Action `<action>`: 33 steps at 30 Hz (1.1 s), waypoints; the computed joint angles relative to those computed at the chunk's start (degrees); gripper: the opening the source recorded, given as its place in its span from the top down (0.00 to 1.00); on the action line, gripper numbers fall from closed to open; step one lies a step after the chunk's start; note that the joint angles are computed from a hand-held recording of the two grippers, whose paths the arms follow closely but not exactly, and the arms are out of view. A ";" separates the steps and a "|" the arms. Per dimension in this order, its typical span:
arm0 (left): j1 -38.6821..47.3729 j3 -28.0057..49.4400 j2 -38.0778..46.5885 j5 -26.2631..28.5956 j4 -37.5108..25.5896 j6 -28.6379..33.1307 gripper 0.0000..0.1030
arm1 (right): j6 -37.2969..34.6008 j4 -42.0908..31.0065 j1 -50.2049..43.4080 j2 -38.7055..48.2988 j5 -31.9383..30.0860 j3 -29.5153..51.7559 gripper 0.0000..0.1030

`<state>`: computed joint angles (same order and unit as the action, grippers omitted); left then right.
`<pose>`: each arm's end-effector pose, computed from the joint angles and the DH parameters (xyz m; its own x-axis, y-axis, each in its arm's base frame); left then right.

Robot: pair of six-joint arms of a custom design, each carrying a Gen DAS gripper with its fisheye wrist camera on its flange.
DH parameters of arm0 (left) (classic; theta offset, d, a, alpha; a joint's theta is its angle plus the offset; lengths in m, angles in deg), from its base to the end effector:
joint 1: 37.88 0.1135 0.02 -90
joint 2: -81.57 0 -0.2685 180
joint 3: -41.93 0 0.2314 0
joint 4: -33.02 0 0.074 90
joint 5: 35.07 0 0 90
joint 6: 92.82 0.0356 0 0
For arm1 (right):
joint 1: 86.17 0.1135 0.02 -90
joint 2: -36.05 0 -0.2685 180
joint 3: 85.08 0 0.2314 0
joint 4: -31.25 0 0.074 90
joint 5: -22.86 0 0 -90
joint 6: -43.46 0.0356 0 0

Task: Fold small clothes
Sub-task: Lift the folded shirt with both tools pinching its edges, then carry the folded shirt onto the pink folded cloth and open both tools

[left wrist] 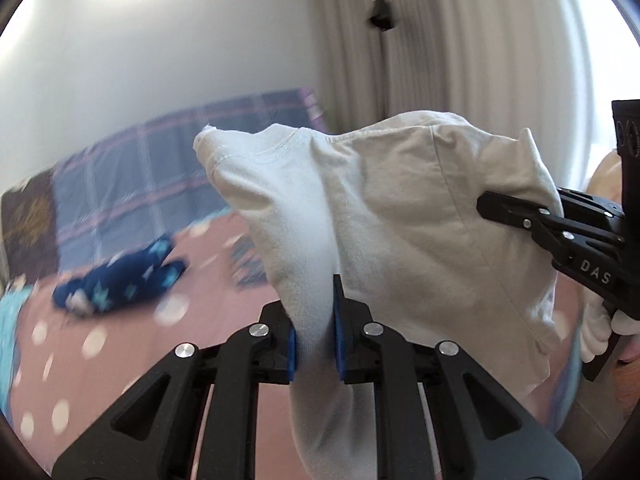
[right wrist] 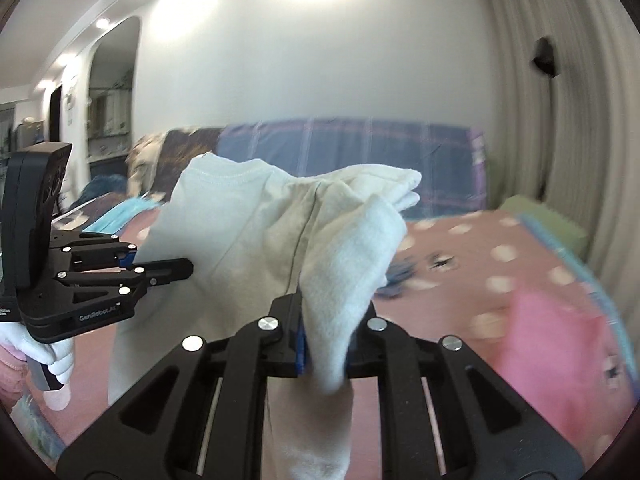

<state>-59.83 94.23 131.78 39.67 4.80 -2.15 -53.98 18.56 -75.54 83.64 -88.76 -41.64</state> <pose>0.1674 -0.0574 0.2805 -0.4068 0.1761 -0.8964 0.1462 0.9811 0.1264 0.1668 0.0447 0.2640 -0.2152 -0.1629 -0.9629 -0.5506 0.8346 -0.0181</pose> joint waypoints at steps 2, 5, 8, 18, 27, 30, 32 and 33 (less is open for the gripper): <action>-5.54 4.34 5.19 -1.74 2.01 -0.41 0.86 | -0.71 -3.95 -11.23 -2.22 -8.06 2.49 0.88; -10.16 11.93 13.87 -1.17 3.84 0.30 0.86 | -2.01 -7.59 -27.82 -1.22 -20.40 6.40 0.88; -13.38 21.30 23.94 0.35 3.96 1.31 0.86 | -4.12 -7.62 -40.36 2.94 -26.49 10.13 0.88; -15.09 56.18 57.11 8.53 -3.51 3.12 0.86 | -4.73 -1.43 -50.68 25.41 -19.62 23.39 0.88; -9.07 87.96 88.42 8.90 -17.47 -0.23 0.63 | -0.83 -6.73 -40.55 59.52 6.29 47.38 0.72; -7.60 73.75 84.18 11.11 -6.41 0.66 0.54 | 0.38 -5.53 -42.96 62.14 0.67 46.08 0.72; -6.91 67.44 81.79 11.82 -1.02 2.48 0.50 | -1.22 -2.51 -43.85 60.67 -0.77 41.78 0.71; -6.91 64.95 80.70 12.09 0.78 2.97 0.49 | -1.86 -1.05 -43.76 59.06 -1.48 38.83 0.70</action>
<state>-66.74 159.18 212.48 51.76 5.58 0.82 -55.85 17.51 -119.30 142.70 -90.23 -2.81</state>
